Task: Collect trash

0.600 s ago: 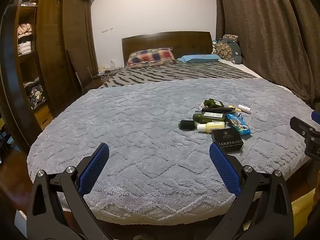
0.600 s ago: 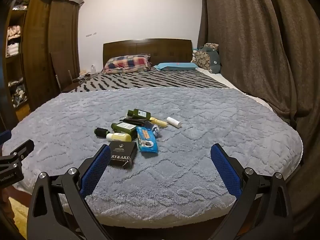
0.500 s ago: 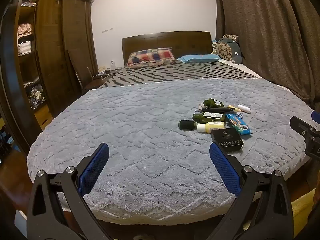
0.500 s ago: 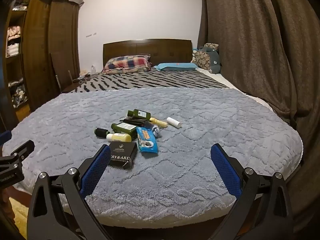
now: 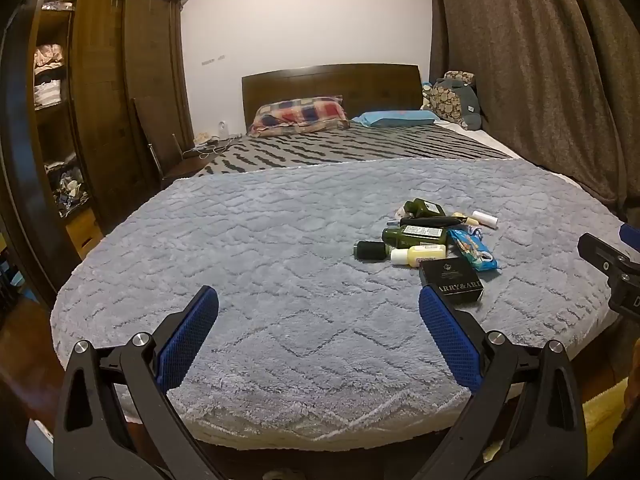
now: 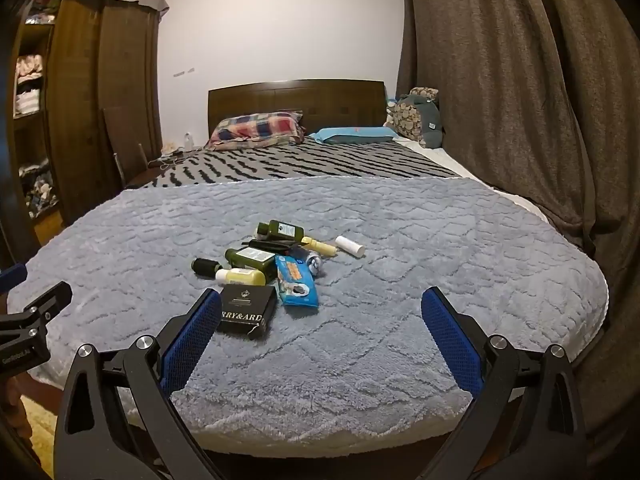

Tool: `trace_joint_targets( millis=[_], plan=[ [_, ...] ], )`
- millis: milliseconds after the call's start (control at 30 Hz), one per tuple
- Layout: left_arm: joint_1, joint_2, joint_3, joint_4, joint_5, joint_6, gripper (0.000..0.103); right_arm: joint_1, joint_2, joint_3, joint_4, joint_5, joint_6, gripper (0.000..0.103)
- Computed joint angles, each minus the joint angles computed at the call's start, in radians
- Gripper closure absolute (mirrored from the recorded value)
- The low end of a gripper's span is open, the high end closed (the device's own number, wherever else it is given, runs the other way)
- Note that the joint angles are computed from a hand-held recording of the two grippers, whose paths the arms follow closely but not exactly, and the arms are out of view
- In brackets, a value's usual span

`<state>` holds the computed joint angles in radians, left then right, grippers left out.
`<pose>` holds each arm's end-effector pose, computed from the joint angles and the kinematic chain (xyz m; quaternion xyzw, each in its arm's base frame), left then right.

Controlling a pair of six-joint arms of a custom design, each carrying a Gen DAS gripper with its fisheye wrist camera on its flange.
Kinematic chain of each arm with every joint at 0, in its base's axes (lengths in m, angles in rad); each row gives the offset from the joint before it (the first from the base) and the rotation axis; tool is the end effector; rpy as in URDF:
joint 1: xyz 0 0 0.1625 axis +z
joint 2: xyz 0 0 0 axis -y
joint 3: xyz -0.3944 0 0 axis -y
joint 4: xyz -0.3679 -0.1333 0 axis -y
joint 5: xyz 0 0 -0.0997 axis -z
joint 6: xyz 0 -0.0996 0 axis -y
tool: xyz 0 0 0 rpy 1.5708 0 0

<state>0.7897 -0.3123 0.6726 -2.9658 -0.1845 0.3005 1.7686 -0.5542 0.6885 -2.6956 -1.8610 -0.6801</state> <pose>-0.3894 -0.7211 0.2304 0.0733 0.7359 -0.5017 0.4488 0.2667 -0.7976 0.3519 0.3078 -0.8173 0.4263 0.2358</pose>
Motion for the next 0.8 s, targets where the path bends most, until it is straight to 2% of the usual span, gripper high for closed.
trace_joint_targets(
  millis=[800],
  plan=[
    [-0.003,0.008,-0.018,-0.001,0.002,0.013,0.008,0.003,-0.001,0.001,0.0,0.001,0.004,0.003]
  ],
)
